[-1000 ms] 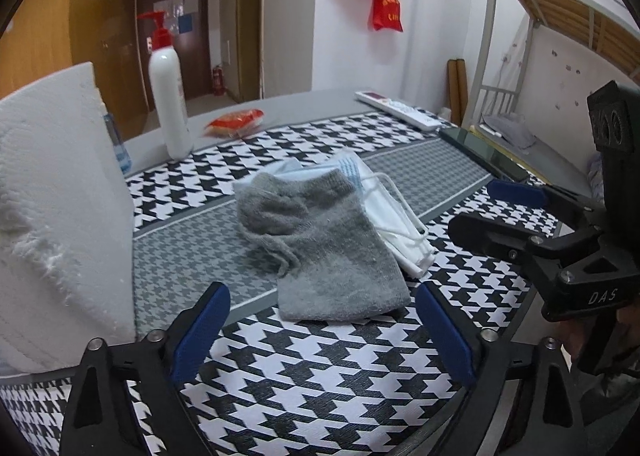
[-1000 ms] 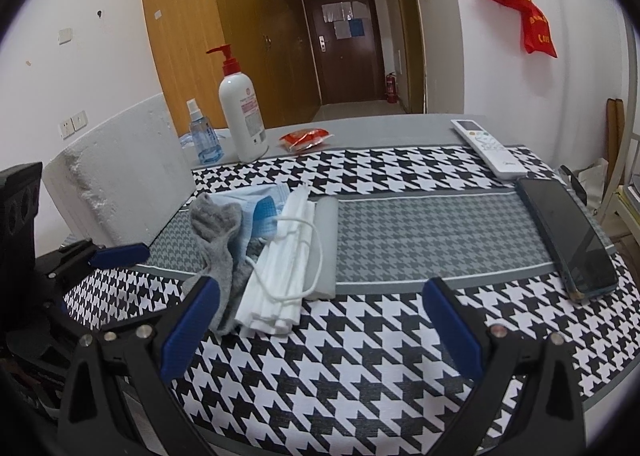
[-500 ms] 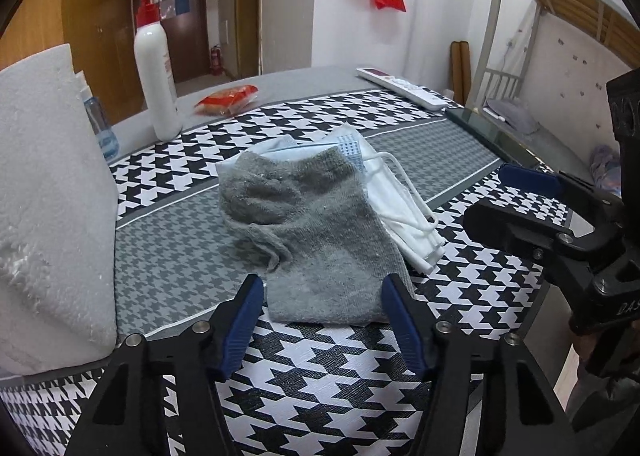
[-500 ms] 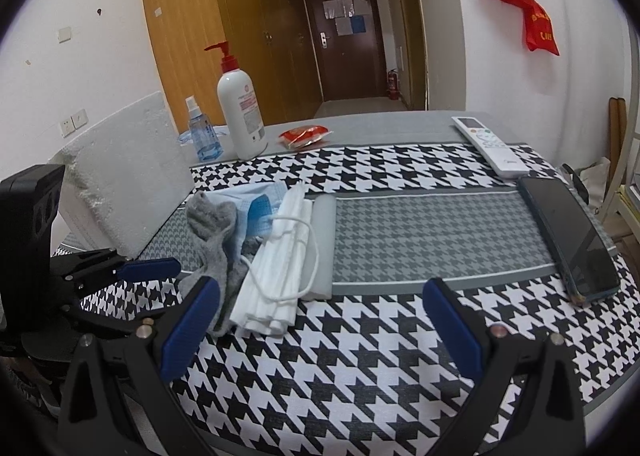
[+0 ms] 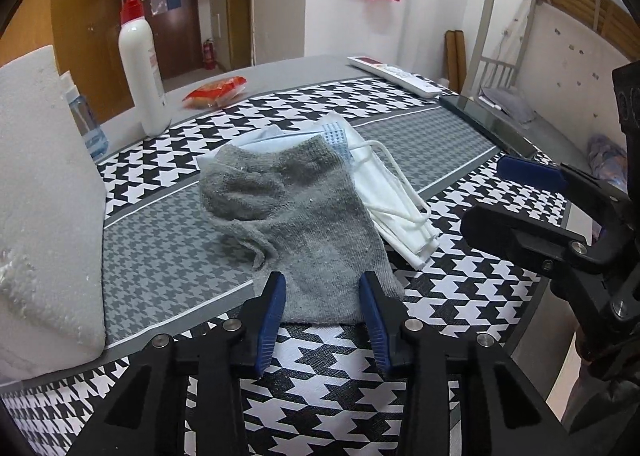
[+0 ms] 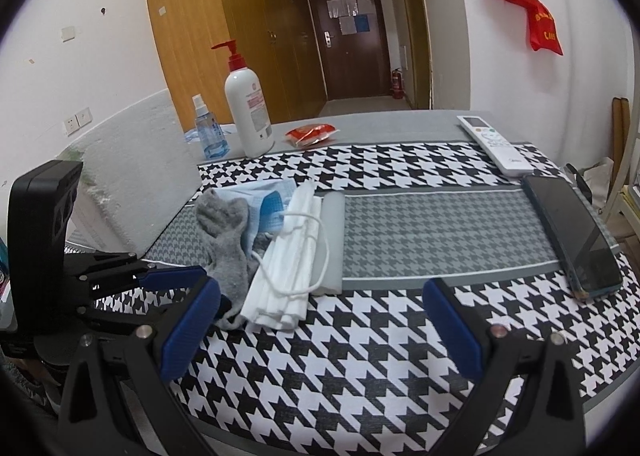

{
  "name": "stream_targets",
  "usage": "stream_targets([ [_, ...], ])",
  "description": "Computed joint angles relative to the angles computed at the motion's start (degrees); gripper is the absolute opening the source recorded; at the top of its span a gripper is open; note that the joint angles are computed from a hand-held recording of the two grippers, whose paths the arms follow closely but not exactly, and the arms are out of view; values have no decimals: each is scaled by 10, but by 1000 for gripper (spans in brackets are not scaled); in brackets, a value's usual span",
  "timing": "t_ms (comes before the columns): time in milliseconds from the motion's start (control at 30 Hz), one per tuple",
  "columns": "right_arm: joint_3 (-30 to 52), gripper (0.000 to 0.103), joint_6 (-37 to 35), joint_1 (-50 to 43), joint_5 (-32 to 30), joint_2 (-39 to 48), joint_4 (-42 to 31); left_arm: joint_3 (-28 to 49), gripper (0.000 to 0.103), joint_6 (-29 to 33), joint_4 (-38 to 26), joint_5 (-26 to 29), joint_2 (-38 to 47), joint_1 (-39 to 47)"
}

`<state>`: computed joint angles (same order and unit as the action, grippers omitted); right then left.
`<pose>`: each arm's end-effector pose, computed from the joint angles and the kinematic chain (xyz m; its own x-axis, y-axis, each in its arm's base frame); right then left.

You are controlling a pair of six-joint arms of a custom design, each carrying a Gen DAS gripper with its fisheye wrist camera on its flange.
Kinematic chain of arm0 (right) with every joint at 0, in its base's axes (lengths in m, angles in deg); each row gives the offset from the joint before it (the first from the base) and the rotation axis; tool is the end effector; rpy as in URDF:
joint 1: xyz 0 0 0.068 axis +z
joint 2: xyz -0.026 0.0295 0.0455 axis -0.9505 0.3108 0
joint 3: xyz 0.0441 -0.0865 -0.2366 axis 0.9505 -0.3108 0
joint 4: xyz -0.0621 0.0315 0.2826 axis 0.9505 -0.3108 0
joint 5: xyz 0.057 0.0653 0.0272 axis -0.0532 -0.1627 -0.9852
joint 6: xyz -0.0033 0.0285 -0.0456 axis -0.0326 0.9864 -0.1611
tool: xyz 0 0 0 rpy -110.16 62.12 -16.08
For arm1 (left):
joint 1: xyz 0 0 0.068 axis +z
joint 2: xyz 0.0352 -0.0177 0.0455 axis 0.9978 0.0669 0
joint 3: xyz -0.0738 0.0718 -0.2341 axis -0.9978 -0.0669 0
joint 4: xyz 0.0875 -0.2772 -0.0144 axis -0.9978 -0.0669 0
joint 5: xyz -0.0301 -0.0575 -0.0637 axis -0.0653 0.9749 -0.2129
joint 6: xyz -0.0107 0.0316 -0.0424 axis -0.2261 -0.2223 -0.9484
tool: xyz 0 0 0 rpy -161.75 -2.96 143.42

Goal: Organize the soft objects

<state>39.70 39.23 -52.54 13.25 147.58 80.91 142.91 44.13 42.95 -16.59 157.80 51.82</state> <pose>0.2856 0.1046 0.1875 -0.6260 -0.0467 -0.7785 -0.3160 0.9278 0.1984 0.2839 -0.1920 0.1892 -0.6936 0.3174 -0.6467 0.4526 0.8904 -0.0484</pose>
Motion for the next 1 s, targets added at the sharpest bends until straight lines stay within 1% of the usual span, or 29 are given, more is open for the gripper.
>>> stream_targets([
  [67,0,102,-1,1,0,1,0,0,40,1,1,0,1,0],
  [100,1,102,0,2,1,1,0,1,35,0,1,0,2,0],
  [133,1,102,1,3,1,2,0,1,18,-3,1,-1,3,2],
  [167,1,102,1,3,1,2,-1,2,10,-8,-1,-1,3,4],
  [333,6,102,3,8,3,6,-5,-1,10,-6,0,14,0,11],
  [467,9,102,2,10,1,12,-5,-14,10,-6,2,26,-18,16],
  [1000,19,102,9,25,5,31,-1,-80,10,-1,-6,15,-121,42],
])
